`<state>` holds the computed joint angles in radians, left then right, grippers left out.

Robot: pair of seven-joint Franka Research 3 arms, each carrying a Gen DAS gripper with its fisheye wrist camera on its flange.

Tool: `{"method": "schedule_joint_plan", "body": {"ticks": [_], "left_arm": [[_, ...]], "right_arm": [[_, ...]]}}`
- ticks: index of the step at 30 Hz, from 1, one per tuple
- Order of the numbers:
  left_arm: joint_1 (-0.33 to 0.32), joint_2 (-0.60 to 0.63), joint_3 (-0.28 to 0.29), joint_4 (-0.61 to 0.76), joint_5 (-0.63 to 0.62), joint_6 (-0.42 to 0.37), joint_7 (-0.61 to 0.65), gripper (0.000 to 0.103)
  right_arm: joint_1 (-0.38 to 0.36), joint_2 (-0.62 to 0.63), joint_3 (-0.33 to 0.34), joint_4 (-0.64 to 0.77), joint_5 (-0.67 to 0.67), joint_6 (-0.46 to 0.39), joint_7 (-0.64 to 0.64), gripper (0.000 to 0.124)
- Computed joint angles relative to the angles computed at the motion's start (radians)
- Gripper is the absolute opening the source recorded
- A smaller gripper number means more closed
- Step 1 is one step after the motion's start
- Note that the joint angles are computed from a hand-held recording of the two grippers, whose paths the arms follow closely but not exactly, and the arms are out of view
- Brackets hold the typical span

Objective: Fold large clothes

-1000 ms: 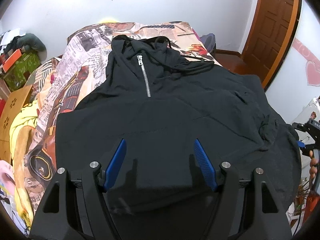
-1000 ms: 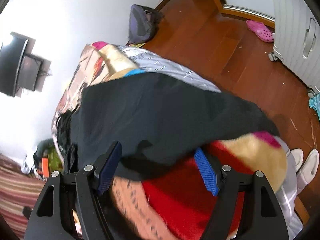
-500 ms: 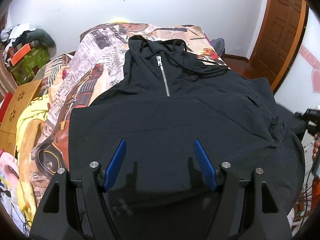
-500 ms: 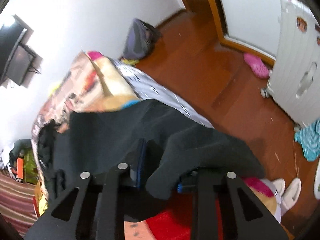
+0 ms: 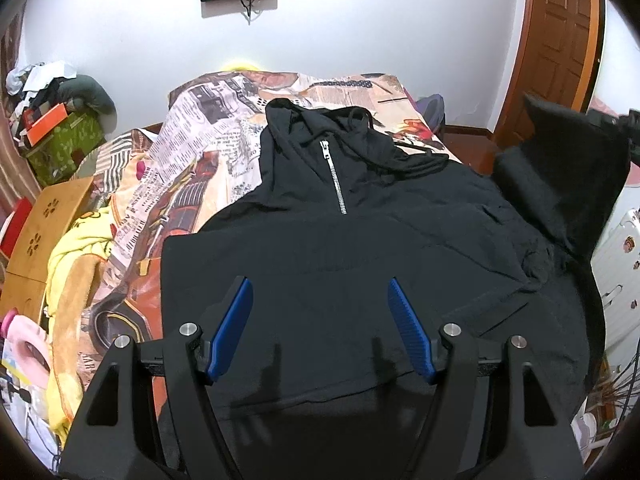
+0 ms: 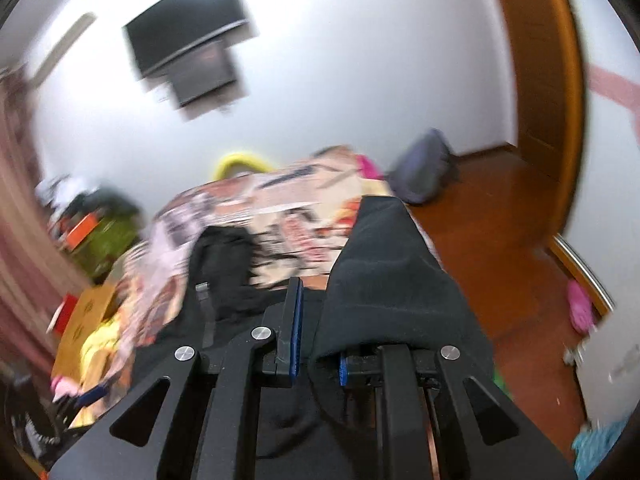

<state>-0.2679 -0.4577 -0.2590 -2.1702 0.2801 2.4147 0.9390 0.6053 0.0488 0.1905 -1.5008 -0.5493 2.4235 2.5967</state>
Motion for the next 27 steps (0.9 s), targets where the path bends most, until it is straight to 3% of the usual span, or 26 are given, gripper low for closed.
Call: {"method": "schedule_joint_plan", "body": {"ticks": [3,5,11,18,22,24,27], "left_arm": [[0.001,-0.016,0.005,-0.010,-0.001,-0.002,0.000,0.069],[0.001,-0.029,0.009,-0.020,-0.005,-0.001,0.001,0.069],[0.004,-0.064,0.011,-0.042,-0.008,-0.004,-0.002,0.069],[0.005,-0.077,0.009,-0.055,-0.013,-0.014,-0.009,0.069],[-0.001,-0.072,0.007,-0.052,-0.017,-0.017,-0.009,0.069],[-0.001,-0.068,0.001,-0.048,-0.013,-0.017,-0.012,0.069],[-0.005,-0.056,-0.006,-0.033,-0.008,-0.015,-0.015,0.069]], "right_arm": [[0.019,0.061,0.014,0.038,0.096,0.048,-0.092,0.012],[0.039,0.109,0.013,0.075,0.147,0.036,-0.152,0.012],[0.090,0.238,0.014,0.166,0.337,-0.092,-0.370,0.013],[0.170,0.282,-0.034,0.261,0.335,-0.285,-0.453,0.016],[0.166,0.219,-0.035,0.208,0.354,-0.279,-0.464,0.026],[0.157,0.178,-0.032,0.160,0.354,-0.242,-0.447,0.037],[0.141,0.100,-0.031,0.067,0.309,-0.178,-0.382,0.043]]}}
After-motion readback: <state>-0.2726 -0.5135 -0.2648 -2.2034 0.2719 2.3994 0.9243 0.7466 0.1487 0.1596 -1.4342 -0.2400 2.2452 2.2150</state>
